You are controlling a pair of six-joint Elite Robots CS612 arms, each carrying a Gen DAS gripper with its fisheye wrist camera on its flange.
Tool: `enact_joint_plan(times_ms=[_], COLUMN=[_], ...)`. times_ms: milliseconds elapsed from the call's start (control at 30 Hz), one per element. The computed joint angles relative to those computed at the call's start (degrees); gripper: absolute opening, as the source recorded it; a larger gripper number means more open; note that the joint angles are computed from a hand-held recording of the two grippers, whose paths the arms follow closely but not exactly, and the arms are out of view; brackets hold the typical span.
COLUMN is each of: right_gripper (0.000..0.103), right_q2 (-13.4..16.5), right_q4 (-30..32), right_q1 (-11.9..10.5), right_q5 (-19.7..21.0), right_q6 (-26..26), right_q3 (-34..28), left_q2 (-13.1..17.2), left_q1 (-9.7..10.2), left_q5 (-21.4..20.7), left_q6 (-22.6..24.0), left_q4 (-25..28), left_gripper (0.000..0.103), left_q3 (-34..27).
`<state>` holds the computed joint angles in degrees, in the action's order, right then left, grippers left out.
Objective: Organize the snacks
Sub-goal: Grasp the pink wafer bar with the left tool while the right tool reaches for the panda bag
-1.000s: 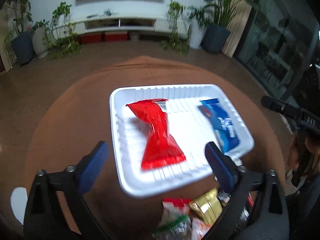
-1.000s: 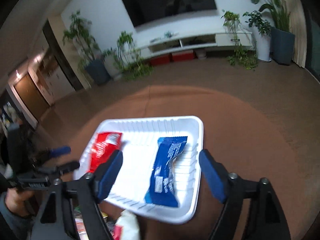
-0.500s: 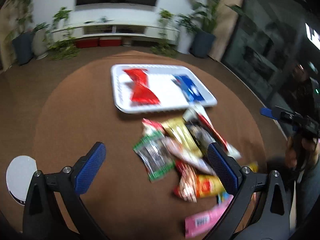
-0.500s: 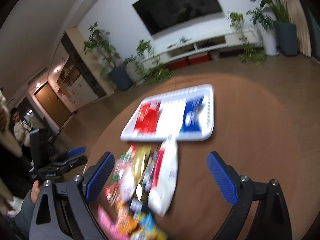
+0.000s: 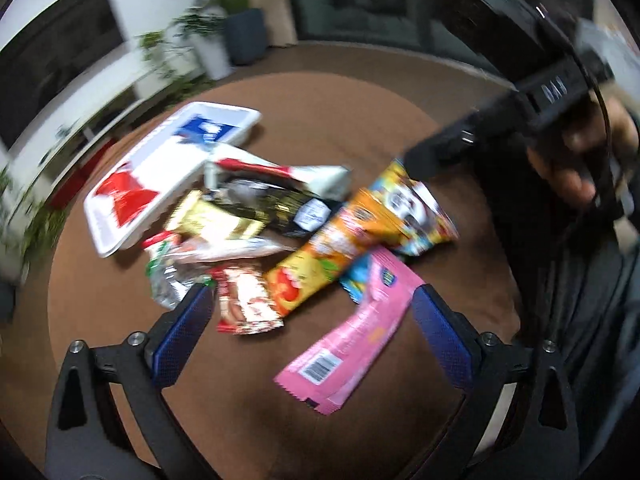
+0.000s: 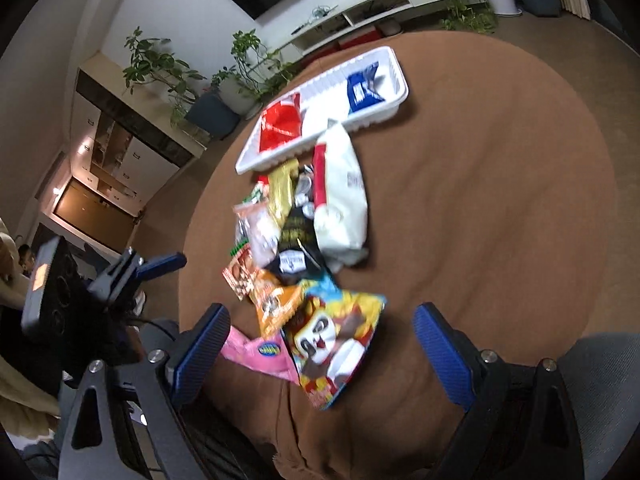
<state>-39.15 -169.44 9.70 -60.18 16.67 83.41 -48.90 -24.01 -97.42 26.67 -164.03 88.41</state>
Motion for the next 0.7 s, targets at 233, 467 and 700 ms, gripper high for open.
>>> enact_joint_plan(times_ms=[233,467,700], right_gripper=[0.095,0.095,0.095], right_q2=[0.25,0.38,0.15], right_q4=[-0.72,-0.3,0.29], right_q1=[-0.11,-0.1,0.06], right_q5=[0.52,0.49,0.13], right_q6=[1.86,2.47,1.56], right_q3=[0.5,0.43,0.72], left_q2=[1.22,2.79,4.05], left_q1=[-1.06,-1.21,-0.7], left_q5=[0.64,0.49,-1.87], left_q6=[6.85,8.43,6.68], left_q4=[10.06,15.64,18.12], left_gripper=[0.064,0.046,0.03], left_q3=[-2.34,-4.67,-6.59])
